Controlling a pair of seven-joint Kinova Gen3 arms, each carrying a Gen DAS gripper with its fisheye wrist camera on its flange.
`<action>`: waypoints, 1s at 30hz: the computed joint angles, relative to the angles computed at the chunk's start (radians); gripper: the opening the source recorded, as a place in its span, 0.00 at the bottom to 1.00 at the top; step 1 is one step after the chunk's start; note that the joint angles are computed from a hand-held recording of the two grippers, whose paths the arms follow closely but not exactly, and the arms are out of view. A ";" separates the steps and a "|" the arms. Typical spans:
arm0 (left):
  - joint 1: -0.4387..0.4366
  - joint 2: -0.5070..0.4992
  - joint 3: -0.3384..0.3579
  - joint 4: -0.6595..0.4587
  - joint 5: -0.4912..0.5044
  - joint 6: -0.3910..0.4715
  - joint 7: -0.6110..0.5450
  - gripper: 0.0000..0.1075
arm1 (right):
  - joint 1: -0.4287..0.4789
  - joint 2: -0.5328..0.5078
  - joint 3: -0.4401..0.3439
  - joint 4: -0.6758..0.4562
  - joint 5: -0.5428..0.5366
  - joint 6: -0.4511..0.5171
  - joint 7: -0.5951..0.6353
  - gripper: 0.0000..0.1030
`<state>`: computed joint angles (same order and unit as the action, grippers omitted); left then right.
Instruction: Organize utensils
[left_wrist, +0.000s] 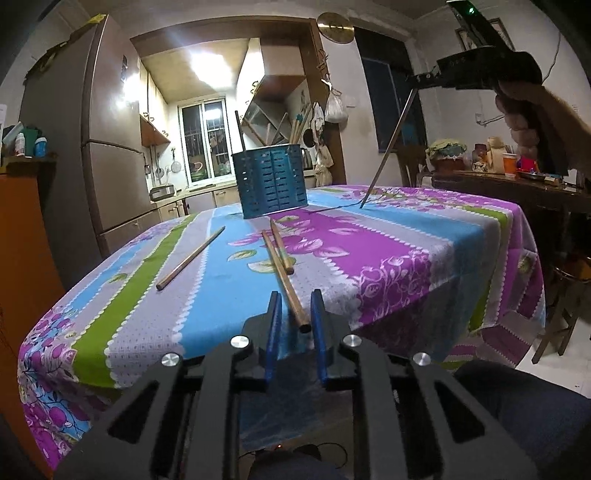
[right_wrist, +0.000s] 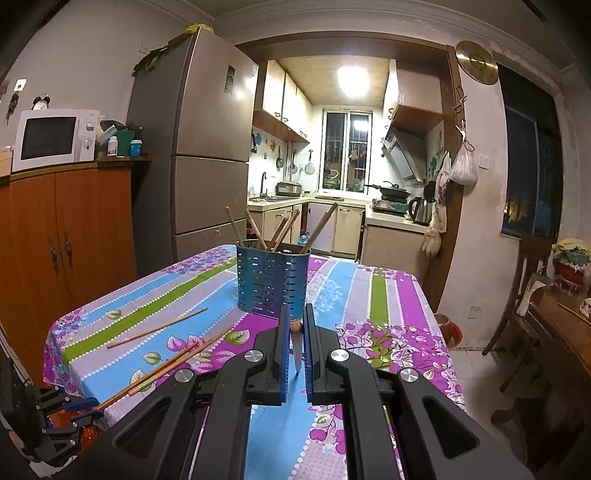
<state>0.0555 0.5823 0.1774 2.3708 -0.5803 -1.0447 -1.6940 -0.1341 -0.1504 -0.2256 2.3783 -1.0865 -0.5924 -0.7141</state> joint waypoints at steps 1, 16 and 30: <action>0.003 0.000 0.000 -0.001 0.002 0.004 -0.001 0.09 | 0.000 -0.001 0.000 0.001 -0.001 -0.001 0.001 0.08; -0.017 -0.060 0.009 -0.011 -0.027 -0.013 0.027 0.07 | -0.019 -0.032 -0.023 0.021 0.001 -0.078 0.003 0.08; 0.095 -0.109 -0.001 -0.208 0.050 -0.013 0.035 0.05 | 0.053 -0.083 -0.034 -0.007 0.097 -0.056 -0.011 0.07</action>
<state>0.1507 0.4729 0.1764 2.1625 -0.5303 -1.0581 -1.6595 -0.0814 -0.2332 -0.2597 2.3713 -0.9892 -0.6483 -0.7249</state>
